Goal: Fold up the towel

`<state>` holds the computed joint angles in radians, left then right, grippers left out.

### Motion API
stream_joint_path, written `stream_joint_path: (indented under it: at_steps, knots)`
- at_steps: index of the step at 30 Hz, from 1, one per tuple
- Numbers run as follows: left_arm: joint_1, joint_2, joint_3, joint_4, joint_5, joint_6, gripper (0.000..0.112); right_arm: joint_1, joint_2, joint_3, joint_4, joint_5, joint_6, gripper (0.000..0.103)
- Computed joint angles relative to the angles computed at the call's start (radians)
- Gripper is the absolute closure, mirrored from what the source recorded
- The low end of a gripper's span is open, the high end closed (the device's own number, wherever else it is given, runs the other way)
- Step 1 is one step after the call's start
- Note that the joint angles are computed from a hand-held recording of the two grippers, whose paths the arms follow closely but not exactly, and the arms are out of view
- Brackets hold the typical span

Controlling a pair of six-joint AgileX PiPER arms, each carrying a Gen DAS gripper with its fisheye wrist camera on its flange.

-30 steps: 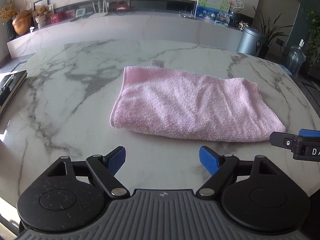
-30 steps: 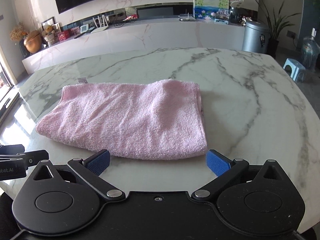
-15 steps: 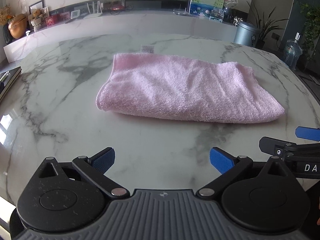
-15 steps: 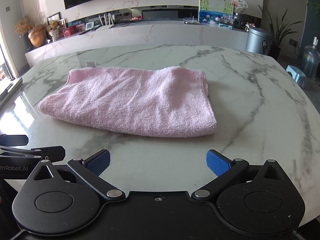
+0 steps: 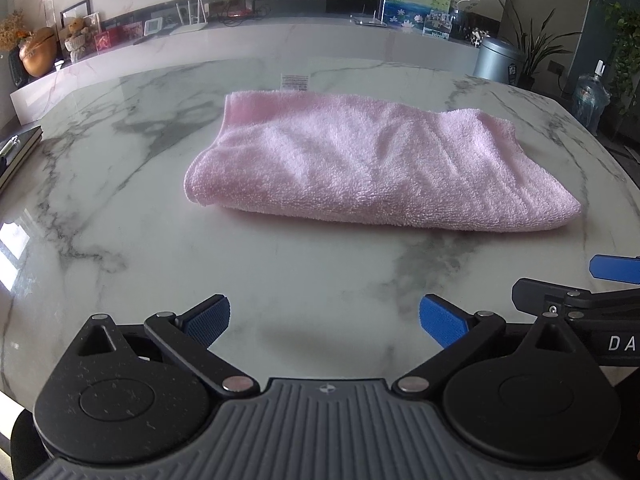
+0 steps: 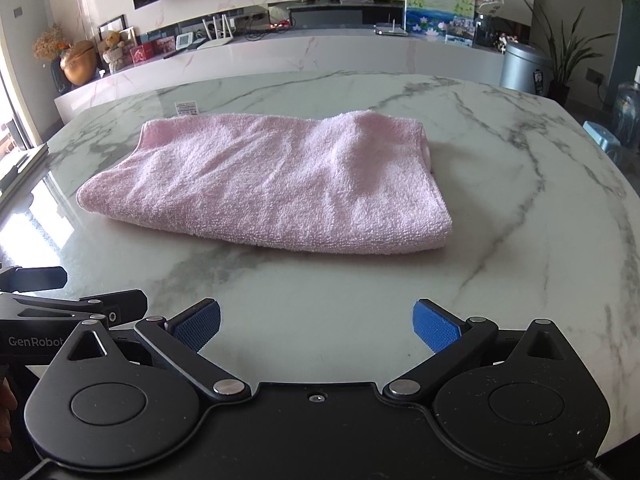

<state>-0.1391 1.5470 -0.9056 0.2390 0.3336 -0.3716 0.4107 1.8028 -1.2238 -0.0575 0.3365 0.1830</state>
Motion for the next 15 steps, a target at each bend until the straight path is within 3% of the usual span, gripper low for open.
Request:
stream_joint_path:
  at_steps: [7,15]
  knots:
    - [0.002,0.019,-0.002,0.006,-0.007,-0.019,0.01,-0.003,0.023,-0.011,0.018,0.002,-0.009,0.001]
    - [-0.018,0.037,0.002,0.176,-0.018,-0.168,0.01,0.001,0.044,-0.016,-0.029,-0.004,0.016,0.001]
